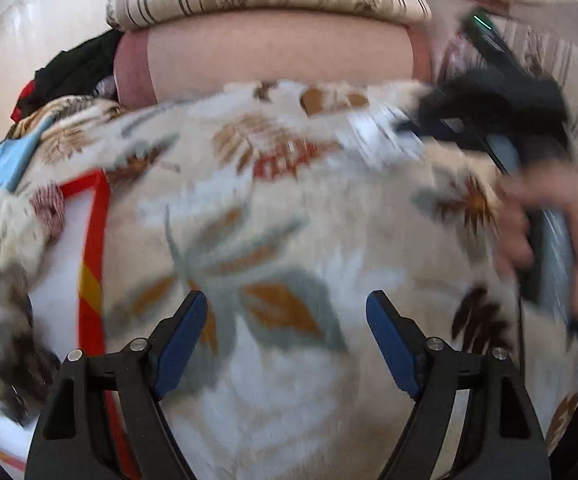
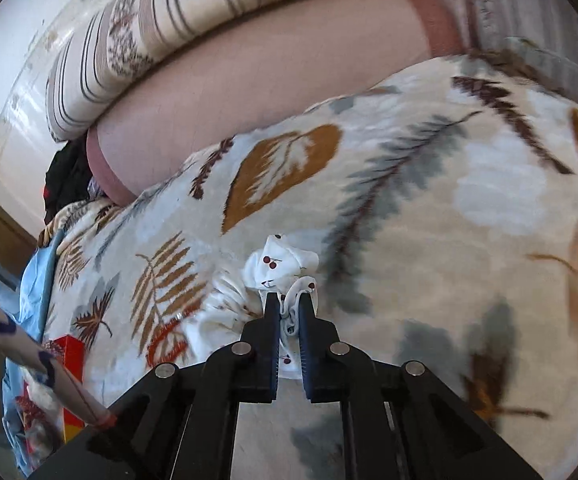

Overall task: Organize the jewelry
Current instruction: 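Grasp the white red-dotted scrunchie with the right tool while the left tool grasps the red bead bracelet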

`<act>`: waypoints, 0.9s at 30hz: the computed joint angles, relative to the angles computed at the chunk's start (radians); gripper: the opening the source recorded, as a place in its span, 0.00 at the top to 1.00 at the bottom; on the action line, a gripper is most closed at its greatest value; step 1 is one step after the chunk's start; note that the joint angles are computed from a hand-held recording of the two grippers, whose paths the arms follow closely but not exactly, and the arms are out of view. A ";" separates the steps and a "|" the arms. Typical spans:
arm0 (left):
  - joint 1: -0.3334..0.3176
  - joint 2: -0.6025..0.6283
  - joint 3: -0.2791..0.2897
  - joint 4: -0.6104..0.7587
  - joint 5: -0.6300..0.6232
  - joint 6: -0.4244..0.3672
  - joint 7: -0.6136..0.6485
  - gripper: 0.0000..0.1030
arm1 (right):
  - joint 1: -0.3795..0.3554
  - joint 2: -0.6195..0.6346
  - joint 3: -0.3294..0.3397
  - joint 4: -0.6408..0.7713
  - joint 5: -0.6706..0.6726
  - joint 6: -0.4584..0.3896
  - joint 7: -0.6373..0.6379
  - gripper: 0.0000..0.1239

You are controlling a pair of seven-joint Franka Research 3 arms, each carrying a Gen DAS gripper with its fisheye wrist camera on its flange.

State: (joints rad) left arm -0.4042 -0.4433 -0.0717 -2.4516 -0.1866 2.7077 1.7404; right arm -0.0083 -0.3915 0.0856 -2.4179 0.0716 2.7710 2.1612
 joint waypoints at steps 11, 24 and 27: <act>0.139 0.428 -0.116 0.475 0.151 -0.169 -0.193 0.39 | 0.018 -0.242 -0.044 -0.198 0.119 0.014 0.002 0.92; 0.115 0.507 -0.160 0.511 0.511 -0.115 -0.456 0.93 | 0.067 -0.232 -0.085 -0.192 0.282 0.072 -0.131 0.92; 0.124 0.410 -0.167 0.399 0.445 -0.066 -0.423 0.93 | 0.067 -0.237 -0.075 -0.191 0.292 0.081 -0.139 0.92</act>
State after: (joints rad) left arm -0.2802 -0.0329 -0.2390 -2.0526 0.2589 2.6422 1.3177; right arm 0.0584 -0.6283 0.0106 -2.6094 0.3638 2.8520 2.0225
